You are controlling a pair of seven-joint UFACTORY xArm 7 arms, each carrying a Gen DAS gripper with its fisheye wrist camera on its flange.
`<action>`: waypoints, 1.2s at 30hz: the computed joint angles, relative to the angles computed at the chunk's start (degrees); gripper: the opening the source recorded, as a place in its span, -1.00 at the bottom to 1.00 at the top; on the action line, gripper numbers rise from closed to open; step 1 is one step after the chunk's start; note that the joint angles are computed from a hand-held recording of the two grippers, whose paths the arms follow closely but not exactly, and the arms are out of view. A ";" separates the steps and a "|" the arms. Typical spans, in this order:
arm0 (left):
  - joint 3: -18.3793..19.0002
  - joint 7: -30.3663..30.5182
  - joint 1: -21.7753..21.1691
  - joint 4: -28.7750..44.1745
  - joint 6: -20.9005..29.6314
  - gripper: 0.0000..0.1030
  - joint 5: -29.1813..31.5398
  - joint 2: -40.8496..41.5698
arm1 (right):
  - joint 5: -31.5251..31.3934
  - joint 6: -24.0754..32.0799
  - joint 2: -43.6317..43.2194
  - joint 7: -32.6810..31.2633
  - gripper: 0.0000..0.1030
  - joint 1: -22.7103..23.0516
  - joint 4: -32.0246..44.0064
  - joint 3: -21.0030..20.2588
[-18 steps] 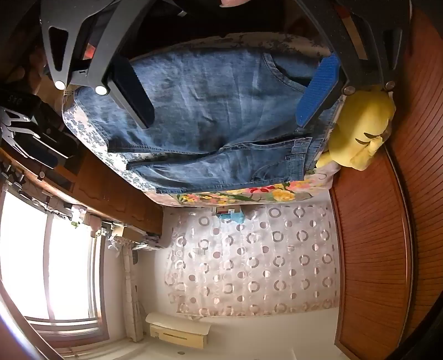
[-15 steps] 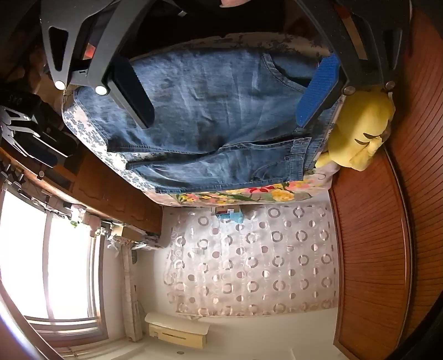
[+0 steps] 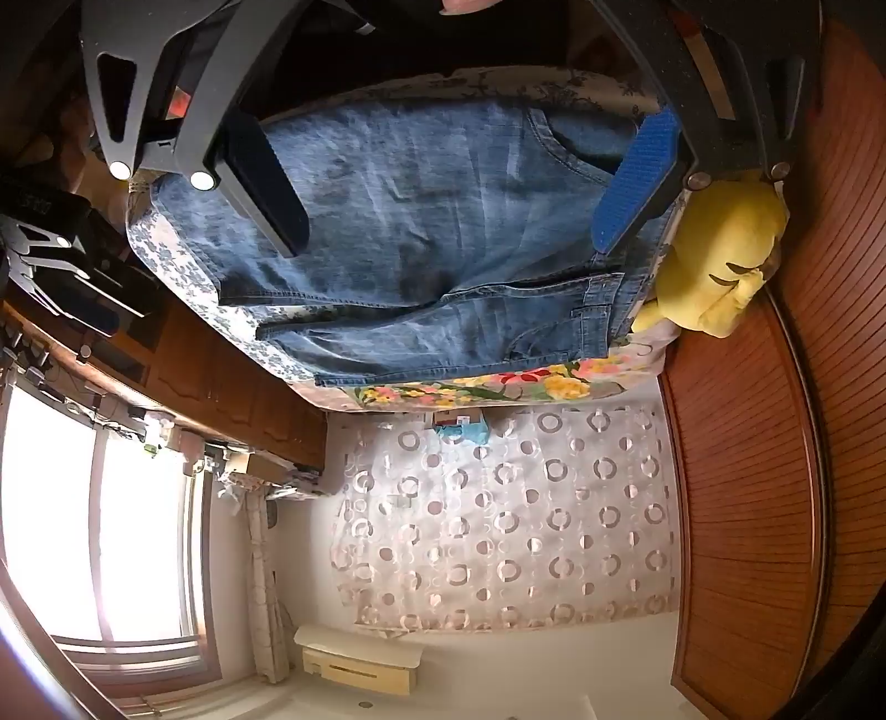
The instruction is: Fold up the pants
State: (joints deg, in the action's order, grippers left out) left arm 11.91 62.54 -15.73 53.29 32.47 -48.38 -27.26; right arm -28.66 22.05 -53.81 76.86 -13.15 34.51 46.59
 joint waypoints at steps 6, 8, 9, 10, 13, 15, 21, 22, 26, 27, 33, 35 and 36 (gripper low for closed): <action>-0.07 0.15 0.04 -0.05 -0.13 0.99 -0.08 -0.03 | -0.04 -0.03 0.06 0.57 1.00 -0.26 0.04 0.23; -0.06 0.10 0.05 0.02 -0.10 0.99 -0.07 0.05 | -0.08 -0.02 -0.07 0.60 1.00 -0.11 -0.05 0.15; -0.07 0.21 0.02 -0.06 -0.20 0.99 -0.13 -0.03 | -0.12 0.01 -0.11 0.57 1.00 -0.04 -0.07 0.13; -0.07 0.21 0.02 -0.06 -0.20 0.99 -0.13 -0.03 | -0.16 0.06 -0.18 0.54 1.00 -0.01 -0.09 0.11; -0.07 0.21 0.02 -0.06 -0.20 0.98 -0.13 -0.03 | -0.21 -0.08 -0.23 0.58 1.00 0.03 -0.19 0.08; -0.03 0.31 -0.03 -0.07 -0.18 0.99 -0.19 -0.05 | -0.24 0.05 -0.19 0.56 1.00 -0.06 -0.07 0.17; -0.02 0.29 -0.03 -0.07 -0.17 0.99 -0.23 -0.05 | -0.36 0.01 0.03 0.65 1.00 -0.48 0.24 0.41; -0.03 0.29 -0.02 -0.07 -0.16 0.99 -0.23 -0.05 | -0.35 0.01 0.02 0.65 1.00 -0.43 0.22 0.40; -0.01 0.32 -0.03 -0.05 -0.12 0.99 -0.26 -0.03 | -0.38 0.01 0.02 0.69 1.00 -0.46 0.24 0.46; -0.01 0.35 -0.04 -0.05 -0.13 0.99 -0.29 -0.02 | -0.38 0.03 0.01 0.71 1.00 -0.49 0.24 0.47; -0.39 -0.12 0.13 -0.40 0.12 0.99 -0.27 -0.82 | -0.35 0.27 0.15 0.88 1.00 -0.54 0.37 0.67; -0.40 -0.41 0.01 -0.03 0.09 0.99 0.03 -0.59 | -0.35 0.33 0.18 0.94 1.00 -0.50 0.38 0.63; -0.31 -0.43 -0.09 -0.03 0.13 0.99 0.01 -0.61 | -0.35 0.28 0.12 1.01 1.00 -0.45 0.31 0.56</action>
State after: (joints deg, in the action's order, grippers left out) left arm 11.61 62.12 -15.82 53.27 32.60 -48.37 -27.88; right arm -29.01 22.33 -53.69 77.87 -13.60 34.82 47.15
